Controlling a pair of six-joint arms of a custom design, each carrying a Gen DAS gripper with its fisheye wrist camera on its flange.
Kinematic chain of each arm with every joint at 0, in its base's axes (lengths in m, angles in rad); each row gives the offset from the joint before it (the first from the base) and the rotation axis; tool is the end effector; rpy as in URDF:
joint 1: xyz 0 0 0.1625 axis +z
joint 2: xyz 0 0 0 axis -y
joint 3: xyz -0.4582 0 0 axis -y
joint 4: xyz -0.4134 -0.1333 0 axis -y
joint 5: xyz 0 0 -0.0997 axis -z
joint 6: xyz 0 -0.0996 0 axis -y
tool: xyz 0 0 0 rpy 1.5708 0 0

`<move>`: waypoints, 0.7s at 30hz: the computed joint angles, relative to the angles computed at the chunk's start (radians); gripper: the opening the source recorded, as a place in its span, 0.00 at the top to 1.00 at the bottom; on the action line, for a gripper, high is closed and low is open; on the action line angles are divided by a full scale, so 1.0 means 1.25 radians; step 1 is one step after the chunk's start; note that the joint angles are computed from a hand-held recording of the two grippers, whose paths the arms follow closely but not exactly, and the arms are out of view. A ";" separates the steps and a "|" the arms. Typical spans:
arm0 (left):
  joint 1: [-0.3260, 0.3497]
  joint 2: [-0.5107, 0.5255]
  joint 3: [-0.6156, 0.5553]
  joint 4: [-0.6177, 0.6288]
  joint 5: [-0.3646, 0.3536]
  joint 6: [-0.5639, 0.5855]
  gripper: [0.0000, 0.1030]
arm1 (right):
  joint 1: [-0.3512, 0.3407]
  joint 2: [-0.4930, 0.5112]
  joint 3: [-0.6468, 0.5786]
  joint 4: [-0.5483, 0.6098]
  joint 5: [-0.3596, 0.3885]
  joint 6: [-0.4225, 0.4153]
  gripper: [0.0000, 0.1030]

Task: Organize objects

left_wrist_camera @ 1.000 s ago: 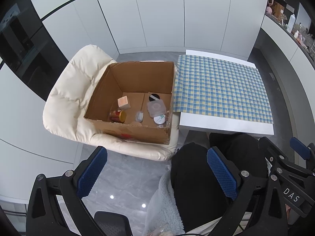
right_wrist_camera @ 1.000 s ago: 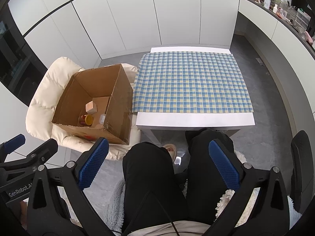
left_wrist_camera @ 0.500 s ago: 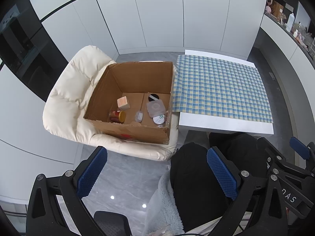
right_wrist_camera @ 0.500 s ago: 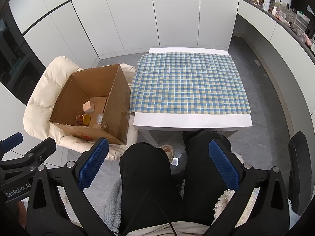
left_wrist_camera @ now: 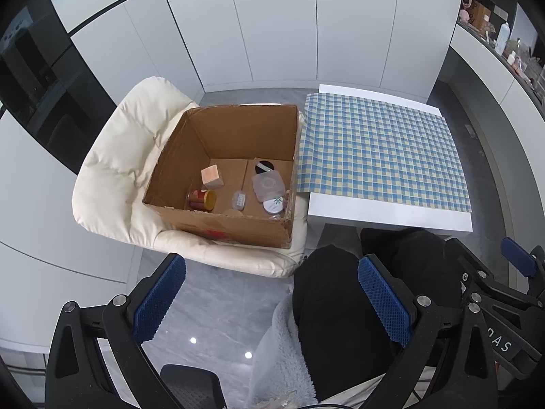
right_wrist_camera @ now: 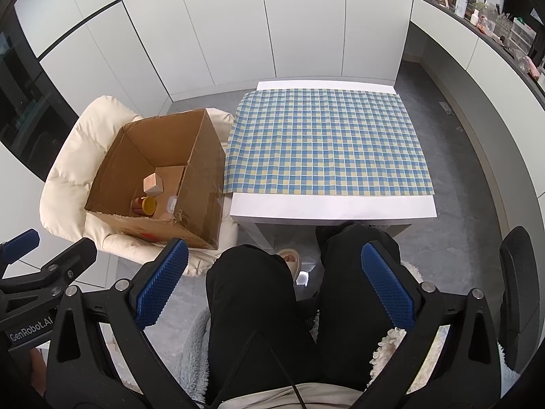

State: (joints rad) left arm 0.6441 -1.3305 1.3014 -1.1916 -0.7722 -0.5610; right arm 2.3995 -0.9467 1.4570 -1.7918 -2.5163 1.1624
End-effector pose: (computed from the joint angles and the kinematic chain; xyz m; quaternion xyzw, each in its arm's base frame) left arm -0.3506 -0.5192 0.5201 0.2315 0.8798 -0.1412 0.3904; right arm 0.5569 -0.4394 0.2481 -0.0816 -0.8797 0.3082 0.3528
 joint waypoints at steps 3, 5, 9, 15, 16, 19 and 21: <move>-0.001 0.000 0.001 0.000 0.001 0.000 0.01 | 0.000 0.000 0.000 0.000 0.000 0.001 0.00; 0.000 -0.001 0.001 -0.001 0.003 0.002 0.01 | 0.000 -0.001 0.001 0.001 0.001 0.002 0.00; 0.000 -0.001 0.003 0.001 0.003 0.000 0.01 | -0.001 -0.002 0.002 0.000 0.003 0.001 0.00; 0.001 0.000 0.002 -0.001 0.001 0.001 0.01 | 0.002 0.000 0.001 0.006 -0.004 0.004 0.00; 0.001 0.000 0.001 -0.001 0.000 0.000 0.02 | 0.002 0.000 0.001 0.006 -0.005 0.004 0.00; 0.003 0.000 0.001 -0.006 -0.004 0.001 0.01 | 0.001 0.001 0.001 0.005 -0.002 0.000 0.00; 0.003 -0.001 0.001 -0.007 -0.002 0.001 0.01 | 0.000 0.001 0.001 0.004 0.001 -0.004 0.00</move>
